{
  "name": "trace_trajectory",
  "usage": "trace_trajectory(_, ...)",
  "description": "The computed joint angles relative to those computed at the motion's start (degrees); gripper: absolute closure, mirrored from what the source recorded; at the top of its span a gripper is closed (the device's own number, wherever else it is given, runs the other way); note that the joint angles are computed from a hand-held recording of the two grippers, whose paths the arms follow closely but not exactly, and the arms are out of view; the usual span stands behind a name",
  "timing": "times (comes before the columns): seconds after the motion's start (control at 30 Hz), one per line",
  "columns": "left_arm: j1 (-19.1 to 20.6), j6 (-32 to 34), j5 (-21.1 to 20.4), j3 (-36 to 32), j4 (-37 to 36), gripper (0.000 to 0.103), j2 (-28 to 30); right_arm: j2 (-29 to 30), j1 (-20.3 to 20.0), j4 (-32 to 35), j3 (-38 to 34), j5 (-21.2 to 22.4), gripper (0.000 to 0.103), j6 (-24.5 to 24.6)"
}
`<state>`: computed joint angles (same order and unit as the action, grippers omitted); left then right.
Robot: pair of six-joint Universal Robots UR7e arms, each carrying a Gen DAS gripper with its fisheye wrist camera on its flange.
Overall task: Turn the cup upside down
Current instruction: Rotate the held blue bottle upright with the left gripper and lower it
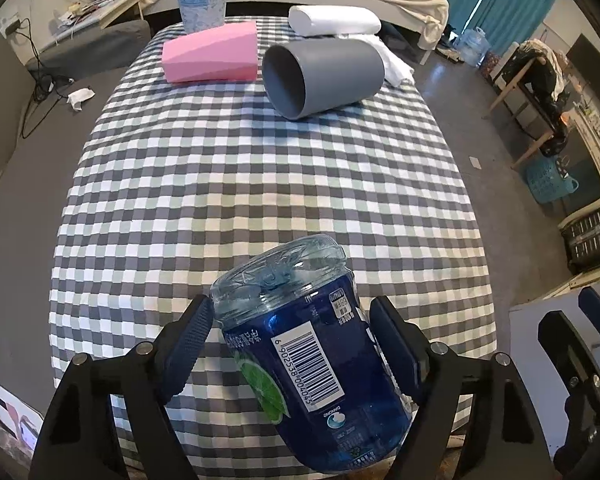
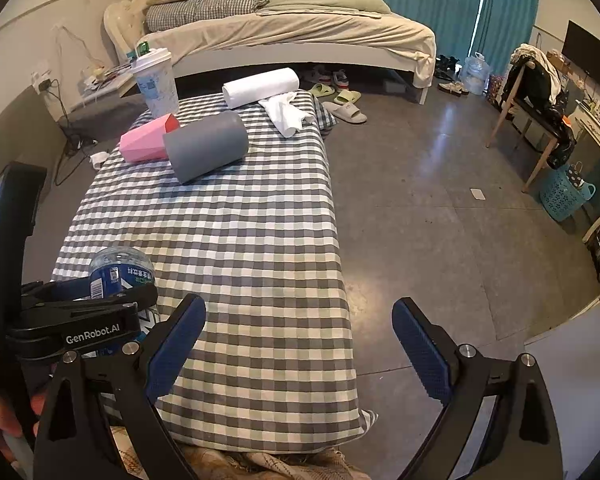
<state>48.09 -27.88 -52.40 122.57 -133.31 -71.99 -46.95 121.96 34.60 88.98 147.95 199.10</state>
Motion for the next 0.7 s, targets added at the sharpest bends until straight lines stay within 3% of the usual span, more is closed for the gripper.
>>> trace_trajectory(0.13,-1.50,2.07,2.00,1.33,-3.86,0.021,-1.59,-0.09,0.16,-0.06,0.16,0.53,0.008,0.47)
trace_trajectory(0.4,-6.00,10.21,11.71,6.77,-18.73,0.021,-2.39,0.09,0.73,-0.46,0.21,1.89,0.008,0.77)
trace_trajectory(0.57,-7.35,21.37,16.21,10.05,-33.45,0.021,2.02,-0.28,0.97,-1.42,0.55,2.27,0.008,0.27)
trace_trajectory(0.7,-6.77,27.98,15.46,10.25,-44.11,0.021,5.54,-0.82,1.25,-2.66,1.07,2.38,0.008,-0.40)
